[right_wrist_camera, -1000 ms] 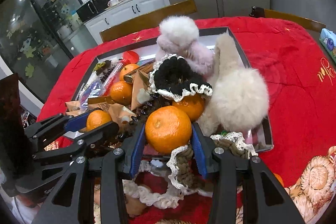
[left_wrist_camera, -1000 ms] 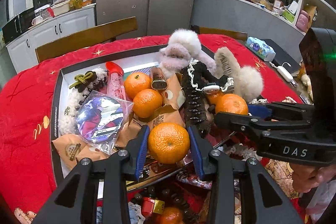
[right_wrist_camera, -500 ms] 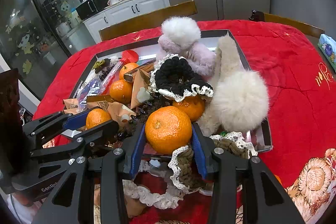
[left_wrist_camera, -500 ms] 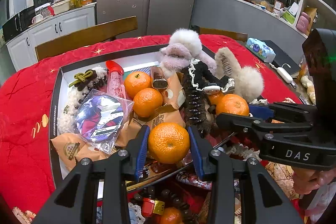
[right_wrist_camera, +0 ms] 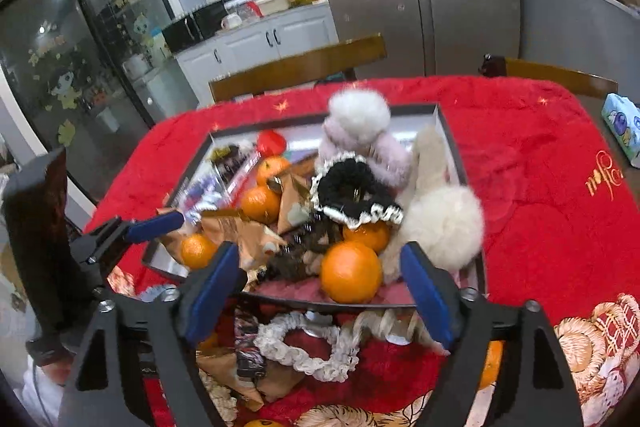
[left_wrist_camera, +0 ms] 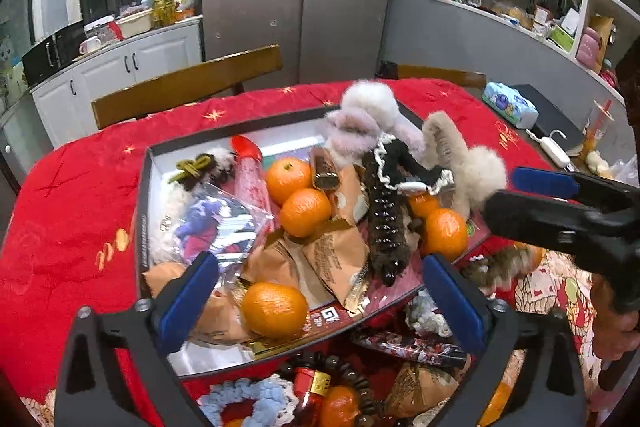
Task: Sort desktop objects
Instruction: 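Open left tool to drop its mandarin while right tool releases its mandarin into the box, then withdraw both open tools from the box toward the loose items in front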
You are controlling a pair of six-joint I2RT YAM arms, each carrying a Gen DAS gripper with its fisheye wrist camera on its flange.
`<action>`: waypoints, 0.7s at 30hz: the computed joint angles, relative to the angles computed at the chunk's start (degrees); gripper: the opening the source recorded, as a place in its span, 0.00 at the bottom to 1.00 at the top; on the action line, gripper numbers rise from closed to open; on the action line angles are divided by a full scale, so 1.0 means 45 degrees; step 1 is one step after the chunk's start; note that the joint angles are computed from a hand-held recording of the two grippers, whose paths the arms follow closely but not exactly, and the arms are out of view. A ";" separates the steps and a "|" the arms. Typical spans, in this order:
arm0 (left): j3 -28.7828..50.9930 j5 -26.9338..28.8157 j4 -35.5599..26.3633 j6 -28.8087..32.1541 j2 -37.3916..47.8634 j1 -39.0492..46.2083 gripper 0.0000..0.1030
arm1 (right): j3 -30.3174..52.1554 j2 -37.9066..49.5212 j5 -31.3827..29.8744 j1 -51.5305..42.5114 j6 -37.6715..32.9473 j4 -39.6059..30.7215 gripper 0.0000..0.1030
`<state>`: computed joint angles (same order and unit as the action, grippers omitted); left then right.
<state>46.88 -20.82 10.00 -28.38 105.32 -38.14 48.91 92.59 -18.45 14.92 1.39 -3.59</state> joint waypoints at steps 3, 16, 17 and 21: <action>-0.0178 -0.0162 -0.0007 -0.0180 -0.0275 0.0038 1.00 | -0.0170 -0.0439 -0.0186 -0.0170 0.0236 0.0123 1.00; -0.0671 -0.0821 -0.0343 -0.0159 -0.1510 -0.0191 1.00 | -0.0623 -0.1606 -0.0250 -0.0171 -0.0037 0.0260 1.00; -0.0710 -0.0844 -0.0374 -0.0143 -0.1624 -0.0207 1.00 | -0.0699 -0.1730 -0.0337 -0.0202 -0.0046 0.0331 1.00; -0.0978 -0.1197 -0.0632 -0.0265 -0.2436 -0.0388 1.00 | -0.0803 -0.2260 -0.0852 -0.0360 -0.0108 0.0324 1.00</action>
